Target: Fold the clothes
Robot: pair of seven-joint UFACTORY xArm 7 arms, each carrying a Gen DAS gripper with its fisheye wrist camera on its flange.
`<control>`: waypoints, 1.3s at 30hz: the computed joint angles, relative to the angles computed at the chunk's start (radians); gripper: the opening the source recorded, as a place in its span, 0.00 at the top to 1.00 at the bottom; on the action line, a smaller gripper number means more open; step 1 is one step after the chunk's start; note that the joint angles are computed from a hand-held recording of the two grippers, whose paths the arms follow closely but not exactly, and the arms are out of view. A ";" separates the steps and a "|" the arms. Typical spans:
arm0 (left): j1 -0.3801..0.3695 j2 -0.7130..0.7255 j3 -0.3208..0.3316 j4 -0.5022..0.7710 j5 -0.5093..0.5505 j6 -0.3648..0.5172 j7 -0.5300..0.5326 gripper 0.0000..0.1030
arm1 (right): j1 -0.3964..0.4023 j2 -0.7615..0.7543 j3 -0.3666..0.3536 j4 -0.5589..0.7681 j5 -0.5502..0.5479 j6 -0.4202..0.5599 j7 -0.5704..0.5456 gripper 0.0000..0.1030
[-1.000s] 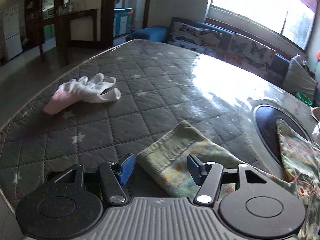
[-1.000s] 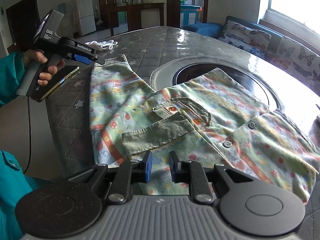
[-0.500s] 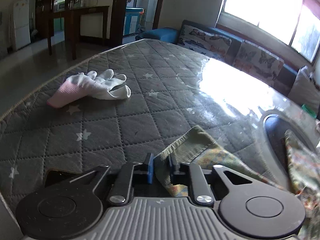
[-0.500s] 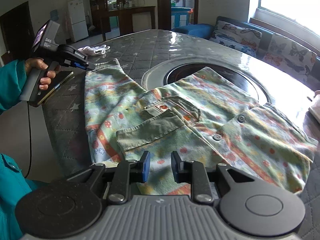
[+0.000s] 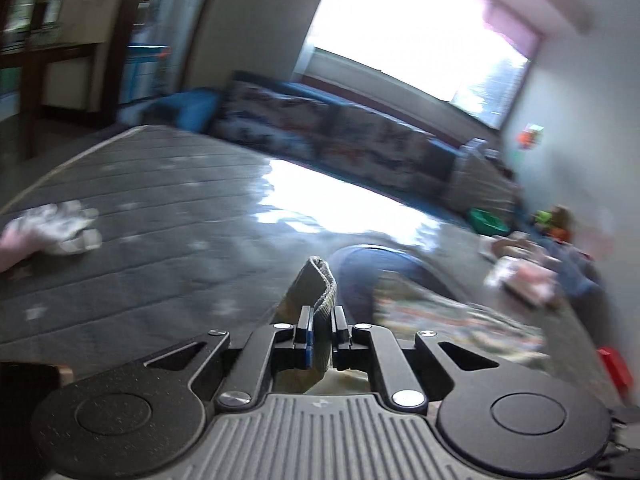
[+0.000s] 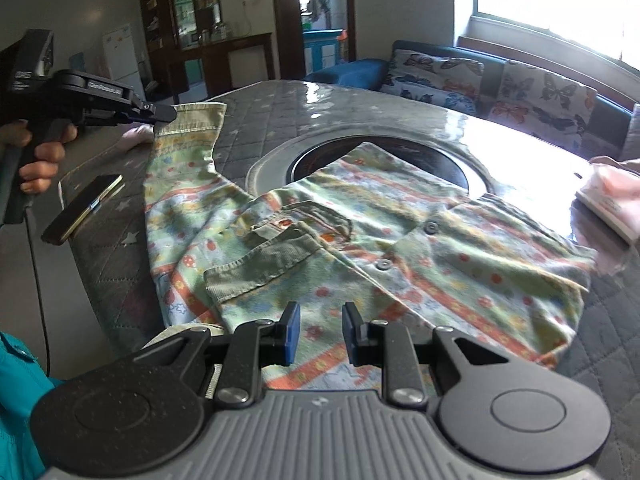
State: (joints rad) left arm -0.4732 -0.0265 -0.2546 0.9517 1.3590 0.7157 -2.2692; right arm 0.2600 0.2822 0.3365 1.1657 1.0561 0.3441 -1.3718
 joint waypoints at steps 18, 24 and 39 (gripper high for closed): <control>-0.141 0.419 0.122 0.486 0.203 -0.464 0.099 0.92 | -0.021 -0.082 -0.080 -0.079 0.228 -0.002 -0.060 0.78; -0.173 0.519 0.159 0.546 0.084 -0.545 0.260 0.91 | -0.020 -0.070 -0.098 -0.070 0.216 -0.026 0.019 0.78; -0.264 0.437 0.326 0.389 -0.001 -0.617 0.300 0.80 | -0.044 -0.008 -0.074 -0.016 0.129 0.000 0.174 0.78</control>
